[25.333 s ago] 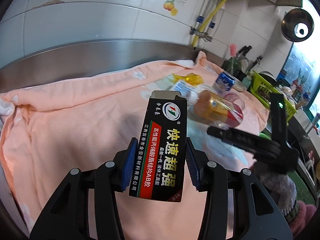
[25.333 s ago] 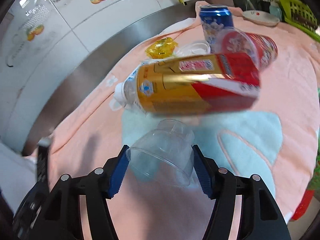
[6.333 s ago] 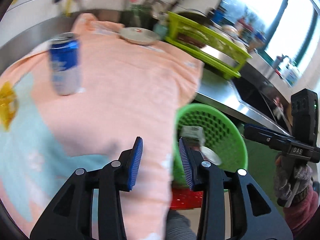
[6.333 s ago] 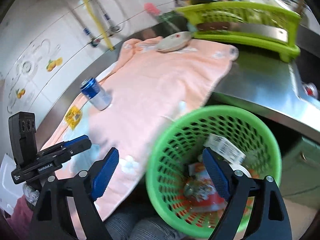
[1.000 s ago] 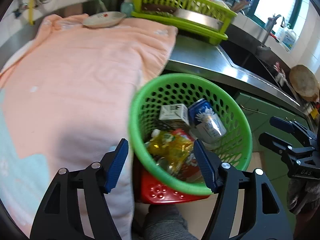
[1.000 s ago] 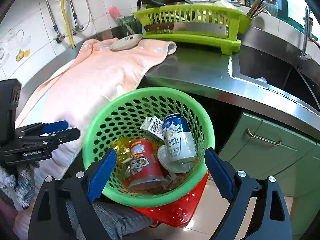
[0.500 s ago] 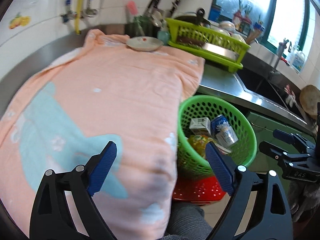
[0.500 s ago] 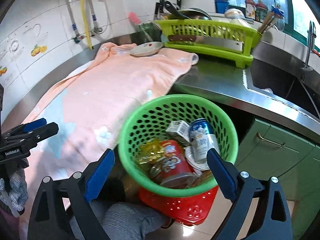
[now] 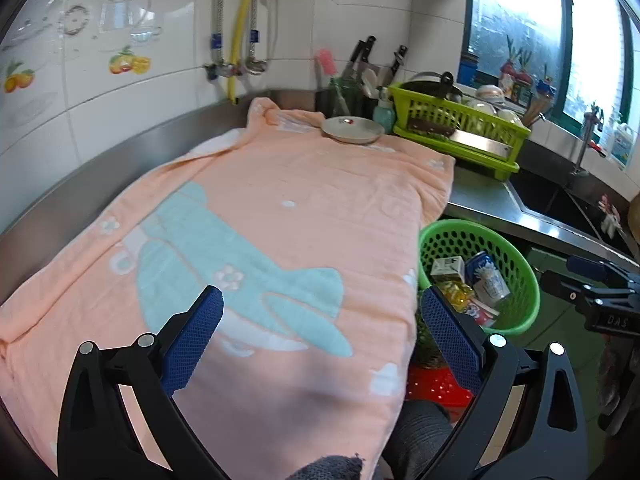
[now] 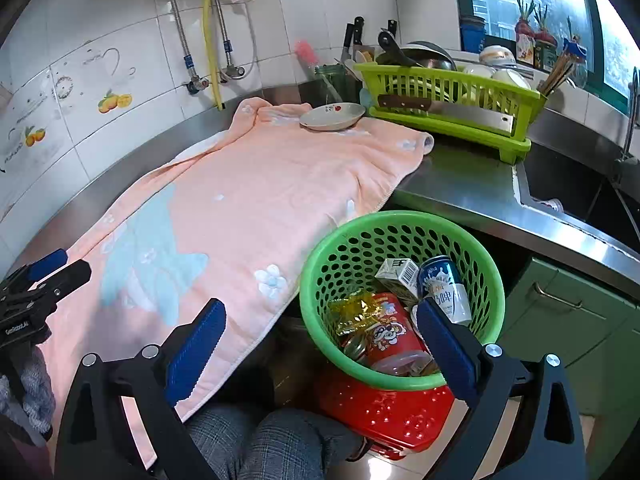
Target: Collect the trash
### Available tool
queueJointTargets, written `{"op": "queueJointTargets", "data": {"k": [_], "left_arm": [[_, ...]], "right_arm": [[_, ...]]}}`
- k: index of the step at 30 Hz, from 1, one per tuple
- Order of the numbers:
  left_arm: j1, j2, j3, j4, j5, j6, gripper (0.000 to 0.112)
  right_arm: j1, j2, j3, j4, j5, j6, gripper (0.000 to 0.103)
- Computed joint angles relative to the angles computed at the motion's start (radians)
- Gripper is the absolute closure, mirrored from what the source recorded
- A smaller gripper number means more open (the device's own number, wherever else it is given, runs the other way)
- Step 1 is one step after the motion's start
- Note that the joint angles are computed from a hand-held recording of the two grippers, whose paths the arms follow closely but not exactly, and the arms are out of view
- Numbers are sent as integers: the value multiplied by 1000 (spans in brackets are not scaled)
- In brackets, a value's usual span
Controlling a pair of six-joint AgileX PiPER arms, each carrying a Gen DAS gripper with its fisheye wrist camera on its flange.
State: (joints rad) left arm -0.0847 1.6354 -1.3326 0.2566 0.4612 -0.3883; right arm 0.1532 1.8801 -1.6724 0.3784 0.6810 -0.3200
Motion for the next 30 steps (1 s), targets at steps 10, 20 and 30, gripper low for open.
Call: {"op": "queueJointTargets", "data": {"k": [10, 20, 30], "left_arm": [[31, -76, 82, 65, -23, -84, 15], [40, -92, 90, 33, -34, -71, 15], [5, -91, 53, 94, -23, -124, 14]], "right_arm": [[28, -30, 31, -6, -2, 32, 10], [41, -70, 63, -26, -30, 55, 9], [34, -114, 105, -50, -66, 93, 9]]}}
